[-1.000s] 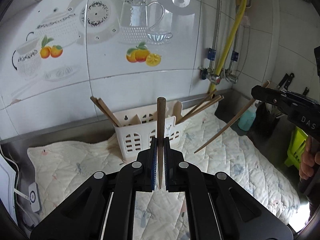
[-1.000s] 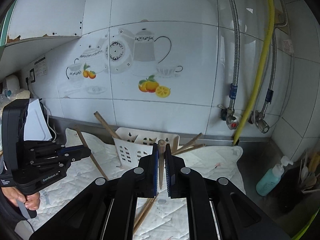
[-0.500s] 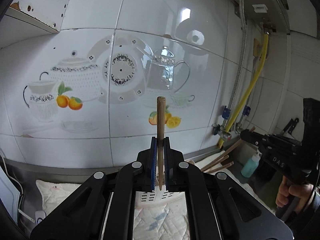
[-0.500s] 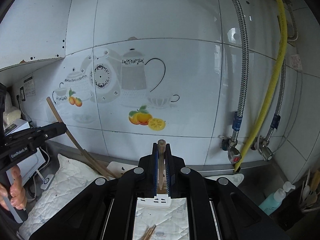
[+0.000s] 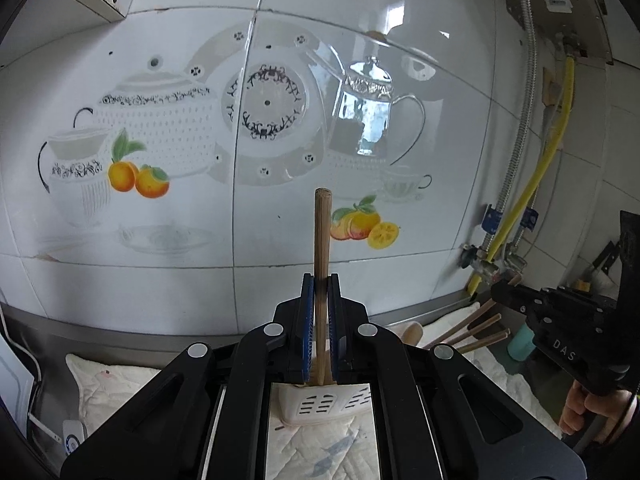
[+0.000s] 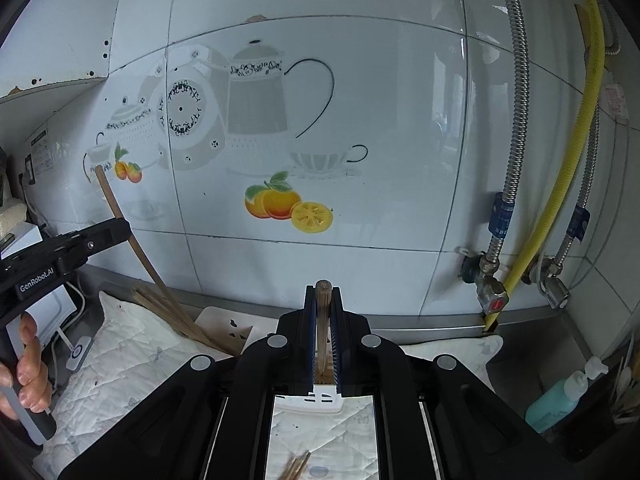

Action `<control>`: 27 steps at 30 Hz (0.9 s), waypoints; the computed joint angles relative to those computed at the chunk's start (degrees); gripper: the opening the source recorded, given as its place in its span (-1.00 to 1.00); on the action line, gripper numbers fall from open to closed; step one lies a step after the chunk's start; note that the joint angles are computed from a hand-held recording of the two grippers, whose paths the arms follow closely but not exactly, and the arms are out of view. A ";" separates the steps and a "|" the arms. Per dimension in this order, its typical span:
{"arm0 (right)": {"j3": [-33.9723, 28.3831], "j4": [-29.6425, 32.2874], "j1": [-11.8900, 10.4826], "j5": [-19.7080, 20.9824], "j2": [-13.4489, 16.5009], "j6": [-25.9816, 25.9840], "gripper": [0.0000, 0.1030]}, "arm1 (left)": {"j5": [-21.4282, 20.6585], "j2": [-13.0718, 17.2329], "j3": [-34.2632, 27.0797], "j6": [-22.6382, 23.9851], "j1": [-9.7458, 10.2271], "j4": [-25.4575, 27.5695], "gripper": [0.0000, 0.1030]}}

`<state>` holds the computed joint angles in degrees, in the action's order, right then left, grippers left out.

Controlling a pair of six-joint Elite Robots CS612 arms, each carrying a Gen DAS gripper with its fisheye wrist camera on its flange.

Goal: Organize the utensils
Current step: 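Lower the chopsticks into the holder and open both grippers, then move both open grippers back to the last two chopsticks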

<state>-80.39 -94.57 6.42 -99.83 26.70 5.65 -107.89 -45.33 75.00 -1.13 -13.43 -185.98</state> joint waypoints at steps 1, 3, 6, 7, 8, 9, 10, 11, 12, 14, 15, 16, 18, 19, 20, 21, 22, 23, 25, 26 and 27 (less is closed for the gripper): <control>0.10 0.12 -0.04 0.04 -0.01 0.04 -0.87 | 0.12 0.24 -0.28 -0.06 -0.05 0.44 -0.91; 0.27 0.64 -0.20 0.50 -0.08 0.33 -0.87 | -0.11 0.66 -0.82 -0.19 -0.09 1.47 -0.90; 0.25 0.88 -0.34 0.55 0.02 0.86 -0.86 | -0.14 1.00 -1.33 -0.30 -0.11 3.36 -0.90; 0.16 0.84 -0.38 0.57 0.11 0.93 -0.86 | -0.30 1.05 -1.41 -0.29 -0.08 3.94 -0.89; 0.03 0.86 -0.43 0.69 0.17 0.99 -0.85 | -0.52 1.09 -1.45 -0.22 -0.05 4.28 -0.89; -0.11 1.00 -0.45 0.77 0.21 0.92 -0.84 | -0.38 1.04 -1.37 -0.09 -0.06 4.59 -0.89; -0.21 1.01 -0.43 0.60 0.24 0.80 -0.84 | -0.23 0.97 -1.20 -0.08 -0.07 4.62 -0.89; -0.36 1.03 -0.40 0.49 0.29 0.68 -0.82 | -0.07 0.91 -1.04 -0.02 -0.08 4.51 -0.89; -0.51 1.09 -0.40 0.51 0.33 0.68 -0.82 | -0.06 0.82 -0.91 0.09 -0.09 4.57 -0.86; -0.95 1.16 -0.31 0.39 0.44 0.69 -0.76 | -0.45 0.53 -0.46 0.41 -0.07 4.59 -0.85; -1.30 1.15 -0.22 0.18 0.55 0.66 -0.73 | -0.42 0.30 -0.12 0.60 -0.11 4.53 -0.83; -1.66 1.22 -0.17 0.12 0.66 0.67 -0.72 | -0.58 0.10 0.07 0.75 -0.11 4.56 -0.82; -2.64 1.69 -0.06 0.31 0.93 0.73 -0.72 | -0.73 -0.46 0.97 0.88 -0.08 4.08 -0.73; -3.26 1.96 0.03 0.32 1.13 0.73 -0.72 | -0.89 -0.77 1.45 0.93 -0.04 3.91 -0.72; -3.84 2.30 0.11 0.42 1.31 0.73 -0.71 | -1.06 -1.09 2.00 1.08 0.00 3.66 -0.72; -4.70 2.79 0.21 0.57 1.63 0.93 -0.71 | -0.95 -1.50 2.77 1.28 0.02 3.25 -0.72; -5.61 3.42 0.35 0.67 1.99 1.22 -0.69 | -0.72 -1.92 3.58 1.41 0.06 2.73 -0.72; -6.55 4.21 0.49 0.89 2.37 1.40 -0.67 | -0.75 -2.30 4.34 1.53 0.11 2.28 -0.72; -8.45 5.51 0.81 1.05 3.30 1.76 -0.64 | -1.10 -3.20 6.10 1.69 0.31 1.63 -0.72; -9.33 6.17 0.97 1.18 3.75 1.86 -0.64 | -1.38 -3.61 6.94 1.73 0.40 1.35 -0.72; -10.38 6.86 1.12 1.40 4.31 2.14 -0.64 | -1.78 -4.10 7.97 2.06 0.53 0.88 -0.71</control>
<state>-90.77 -87.72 7.55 -98.43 31.01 7.78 -109.67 -49.42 82.97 0.92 -12.90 -185.10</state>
